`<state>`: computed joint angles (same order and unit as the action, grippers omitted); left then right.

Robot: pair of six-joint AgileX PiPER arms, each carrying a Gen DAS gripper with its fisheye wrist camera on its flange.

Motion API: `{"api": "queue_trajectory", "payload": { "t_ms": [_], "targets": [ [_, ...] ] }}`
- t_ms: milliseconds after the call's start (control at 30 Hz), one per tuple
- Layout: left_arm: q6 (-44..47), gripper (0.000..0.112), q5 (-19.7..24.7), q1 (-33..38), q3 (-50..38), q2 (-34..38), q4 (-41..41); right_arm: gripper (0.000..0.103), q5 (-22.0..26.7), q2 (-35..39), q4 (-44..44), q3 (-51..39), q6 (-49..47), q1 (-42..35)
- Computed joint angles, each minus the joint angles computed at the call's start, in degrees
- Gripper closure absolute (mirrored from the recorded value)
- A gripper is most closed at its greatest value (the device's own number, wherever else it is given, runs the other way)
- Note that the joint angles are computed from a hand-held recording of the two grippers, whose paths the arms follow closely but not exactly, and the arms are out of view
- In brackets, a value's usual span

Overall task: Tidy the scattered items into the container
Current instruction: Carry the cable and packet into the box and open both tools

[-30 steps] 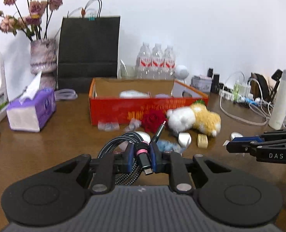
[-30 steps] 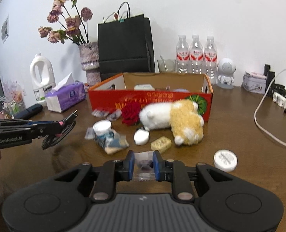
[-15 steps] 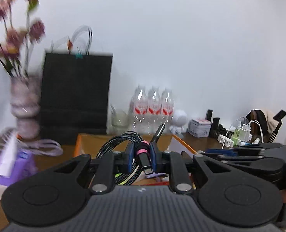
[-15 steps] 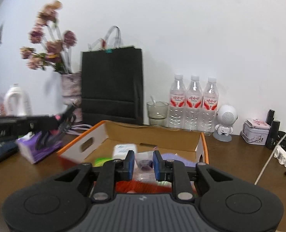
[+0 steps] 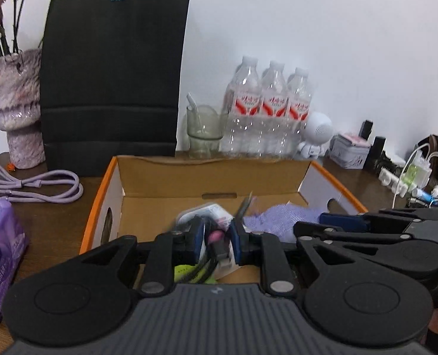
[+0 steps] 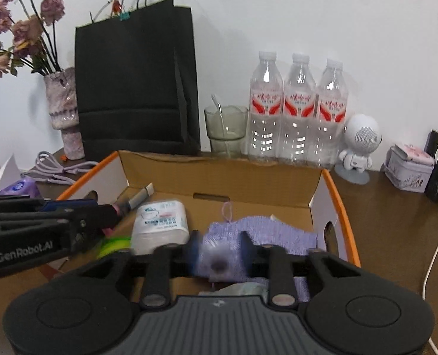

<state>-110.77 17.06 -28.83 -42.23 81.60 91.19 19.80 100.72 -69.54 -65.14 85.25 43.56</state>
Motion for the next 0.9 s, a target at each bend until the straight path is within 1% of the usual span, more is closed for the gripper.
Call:
{"api": "queue_trajectory", "payload": {
  "t_ms": [33, 67, 100, 133, 167, 200, 233, 400, 500, 600, 700, 733, 800, 833, 900],
  "targets": [
    [2.9, 0.056, 0.7, 0.0, -0.6, 0.4, -3.9, 0.028, 1.7, 0.6, 1.9, -0.8, -1.3, 0.2],
    [6.2, 0.038, 1.9, -0.1, -1.3, 0.6, -8.2, 0.026, 3.3, 1.0, 3.3, -1.5, -2.3, 0.4],
    [7.7, 0.029, 2.6, 0.1, -1.5, 0.4, -10.3, 0.023, 3.3, 0.9, 4.5, -1.5, -3.3, -0.1],
    [7.1, 0.014, 2.9, 0.3, -1.3, 0.0, -10.1, 0.016, 2.1, 0.4, 5.9, -1.1, -4.2, -0.8],
    [5.6, 0.009, 2.9, 0.5, -0.7, -0.7, -8.7, 0.011, 0.7, -0.1, 7.9, -0.7, -5.5, -1.8],
    [5.2, 0.009, 2.4, 0.9, -0.3, -1.4, -8.1, 0.002, -0.3, -0.5, 9.7, -0.4, -6.8, -2.5],
    [6.4, 0.009, 1.7, 1.3, -0.1, -2.0, -9.3, 0.000, -0.7, -0.9, 10.7, -0.2, -7.6, -2.8],
    [13.9, 0.009, 1.9, 1.1, 0.1, -4.6, -17.2, 0.000, 0.0, -3.1, 14.1, 0.4, -11.6, -2.3],
    [16.9, 0.009, 2.7, 0.1, 1.2, -7.7, -21.1, 0.000, 0.3, -6.1, 13.3, 2.5, -10.8, -1.3],
    [19.0, 0.009, 4.9, -2.8, 3.6, -13.1, -23.0, 0.000, 0.8, -10.4, 10.8, 6.0, -8.8, 0.3],
    [20.5, 0.009, 10.6, -8.6, 6.7, -18.9, -24.1, 0.000, 2.4, -15.9, 4.8, 11.5, -3.1, 3.4],
    [19.4, 0.009, 13.0, -11.1, 7.9, -20.6, -23.4, 0.000, 2.9, -17.8, 2.4, 13.7, -0.5, 4.7],
    [11.4, 0.009, 21.4, -19.0, 11.8, -24.1, -18.7, 0.000, 3.9, -21.1, -2.1, 18.0, 4.9, 7.2],
    [8.6, 0.009, 25.2, -22.9, 13.6, -25.5, -17.8, 0.000, 4.6, -22.7, -4.4, 20.4, 7.8, 8.5],
    [6.2, 0.009, 29.9, -29.2, 16.7, -28.1, -18.9, 0.000, 6.0, -25.6, -6.9, 25.0, 11.7, 11.4]
  ]
}}
